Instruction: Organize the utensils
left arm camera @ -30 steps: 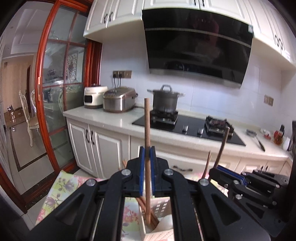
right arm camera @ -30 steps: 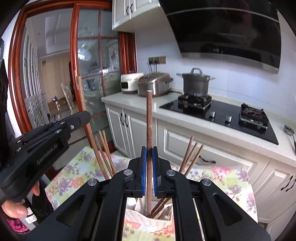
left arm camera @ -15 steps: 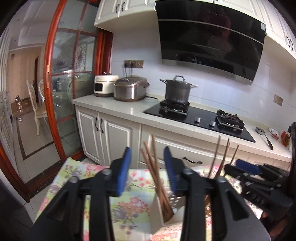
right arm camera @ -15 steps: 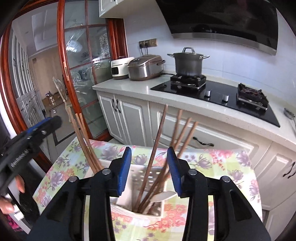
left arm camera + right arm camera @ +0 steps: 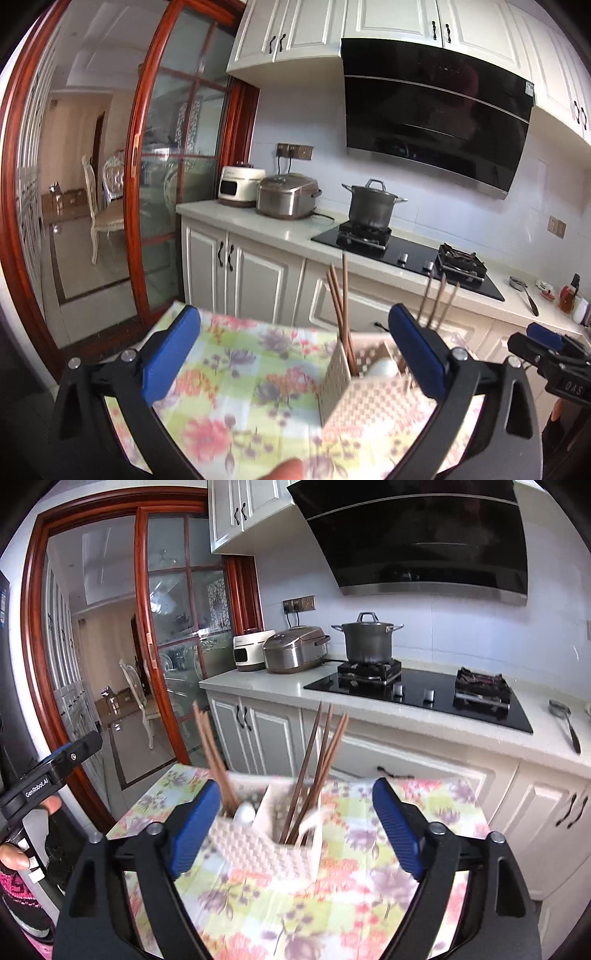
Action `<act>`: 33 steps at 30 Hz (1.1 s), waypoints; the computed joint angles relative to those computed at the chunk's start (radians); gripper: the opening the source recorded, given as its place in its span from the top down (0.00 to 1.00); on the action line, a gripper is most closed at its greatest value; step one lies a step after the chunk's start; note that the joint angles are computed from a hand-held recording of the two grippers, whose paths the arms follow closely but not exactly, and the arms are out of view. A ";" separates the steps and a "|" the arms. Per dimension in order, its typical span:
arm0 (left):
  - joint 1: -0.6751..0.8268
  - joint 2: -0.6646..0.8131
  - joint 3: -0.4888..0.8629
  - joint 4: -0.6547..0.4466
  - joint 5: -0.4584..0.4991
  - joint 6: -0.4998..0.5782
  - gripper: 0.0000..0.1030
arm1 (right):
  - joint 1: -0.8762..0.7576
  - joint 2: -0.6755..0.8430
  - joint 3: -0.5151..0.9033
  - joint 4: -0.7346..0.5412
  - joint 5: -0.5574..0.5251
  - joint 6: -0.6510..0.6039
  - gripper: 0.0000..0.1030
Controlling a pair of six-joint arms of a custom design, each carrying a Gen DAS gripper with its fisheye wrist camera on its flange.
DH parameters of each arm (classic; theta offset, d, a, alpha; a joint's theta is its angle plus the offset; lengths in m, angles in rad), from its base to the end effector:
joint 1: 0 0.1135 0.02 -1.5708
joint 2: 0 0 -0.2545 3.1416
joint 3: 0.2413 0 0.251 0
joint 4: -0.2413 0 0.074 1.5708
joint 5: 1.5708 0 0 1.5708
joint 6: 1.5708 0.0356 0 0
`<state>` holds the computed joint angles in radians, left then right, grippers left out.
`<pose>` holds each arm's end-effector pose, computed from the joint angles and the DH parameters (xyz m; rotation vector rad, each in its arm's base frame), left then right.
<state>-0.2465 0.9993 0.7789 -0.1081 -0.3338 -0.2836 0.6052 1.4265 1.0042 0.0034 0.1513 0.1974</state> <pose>0.2309 -0.0461 0.2981 -0.2597 1.8628 -0.0465 0.2745 0.1834 0.2758 -0.3087 1.9795 0.3680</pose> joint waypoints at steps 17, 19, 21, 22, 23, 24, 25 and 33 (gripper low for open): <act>-0.429 -0.131 -0.308 0.011 -0.372 -0.059 0.04 | 0.149 -0.140 -0.386 0.192 0.254 0.005 0.18; -0.445 -0.130 -0.305 0.010 -0.373 -0.062 0.04 | 0.165 -0.147 -0.379 0.175 0.277 -0.002 0.18; -0.465 -0.134 -0.302 0.010 -0.386 -0.067 0.04 | 0.172 -0.161 -0.380 0.167 0.282 -0.002 0.18; -0.474 -0.133 -0.296 0.009 -0.394 -0.063 0.04 | 0.174 -0.167 -0.378 0.156 0.283 0.001 0.18; -0.485 -0.131 -0.290 0.006 -0.403 -0.061 0.04 | 0.174 -0.167 -0.372 0.145 0.284 0.003 0.18; -0.499 -0.123 -0.284 0.002 -0.414 -0.062 0.04 | 0.175 -0.168 -0.369 0.137 0.285 0.007 0.18; -0.510 -0.118 -0.280 -0.004 -0.420 -0.066 0.04 | 0.175 -0.168 -0.369 0.134 0.281 0.009 0.18; -0.539 -0.086 -0.261 -0.027 -0.453 -0.096 0.04 | 0.187 -0.195 -0.374 0.125 0.267 0.015 0.18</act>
